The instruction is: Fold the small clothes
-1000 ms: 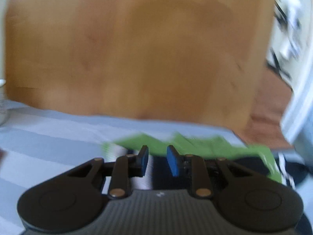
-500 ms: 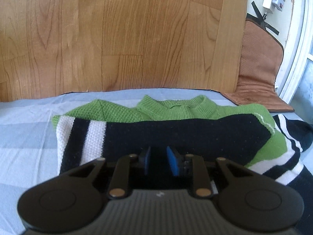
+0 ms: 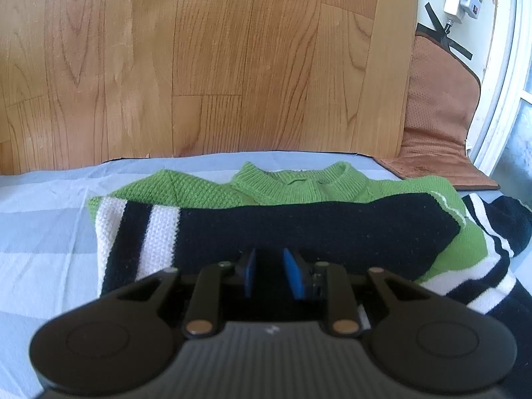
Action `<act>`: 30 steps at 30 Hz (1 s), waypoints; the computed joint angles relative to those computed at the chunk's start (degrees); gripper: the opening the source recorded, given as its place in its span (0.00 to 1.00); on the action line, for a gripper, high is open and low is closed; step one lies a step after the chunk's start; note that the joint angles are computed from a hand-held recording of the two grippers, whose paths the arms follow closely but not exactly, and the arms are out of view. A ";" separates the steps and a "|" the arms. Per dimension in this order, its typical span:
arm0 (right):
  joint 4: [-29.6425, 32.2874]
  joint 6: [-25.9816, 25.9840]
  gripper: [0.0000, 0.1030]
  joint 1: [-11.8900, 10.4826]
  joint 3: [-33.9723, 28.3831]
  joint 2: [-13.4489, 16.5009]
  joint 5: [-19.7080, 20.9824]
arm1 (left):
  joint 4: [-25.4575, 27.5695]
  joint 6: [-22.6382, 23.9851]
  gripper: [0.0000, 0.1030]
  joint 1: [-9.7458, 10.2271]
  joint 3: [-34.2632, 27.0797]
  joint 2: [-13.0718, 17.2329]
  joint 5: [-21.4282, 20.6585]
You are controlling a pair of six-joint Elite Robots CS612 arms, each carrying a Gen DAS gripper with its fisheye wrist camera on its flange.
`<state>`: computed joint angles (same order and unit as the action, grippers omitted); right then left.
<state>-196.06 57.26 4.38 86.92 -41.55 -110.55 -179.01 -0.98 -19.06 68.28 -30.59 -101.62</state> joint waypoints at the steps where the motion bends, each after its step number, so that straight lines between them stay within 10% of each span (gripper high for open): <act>1: -0.35 -0.29 0.45 0.03 0.69 -0.20 0.07 | -0.01 0.01 0.21 -0.01 0.01 0.00 -0.02; 12: 3.27 4.88 0.43 0.32 4.65 0.41 -1.87 | -0.44 1.10 0.21 -0.36 0.46 -0.21 1.24; 15: 6.02 1.47 0.14 0.38 3.17 0.67 0.49 | -0.45 1.36 0.22 -0.42 0.44 -0.21 1.40; 21: 4.42 -3.17 0.12 3.37 2.51 -0.72 -6.10 | -1.64 0.01 0.24 0.11 0.38 -0.03 -0.75; 30: -1.99 -22.53 0.13 8.77 -8.69 -0.58 14.50 | -8.19 -10.65 0.30 3.15 0.58 -1.36 -11.63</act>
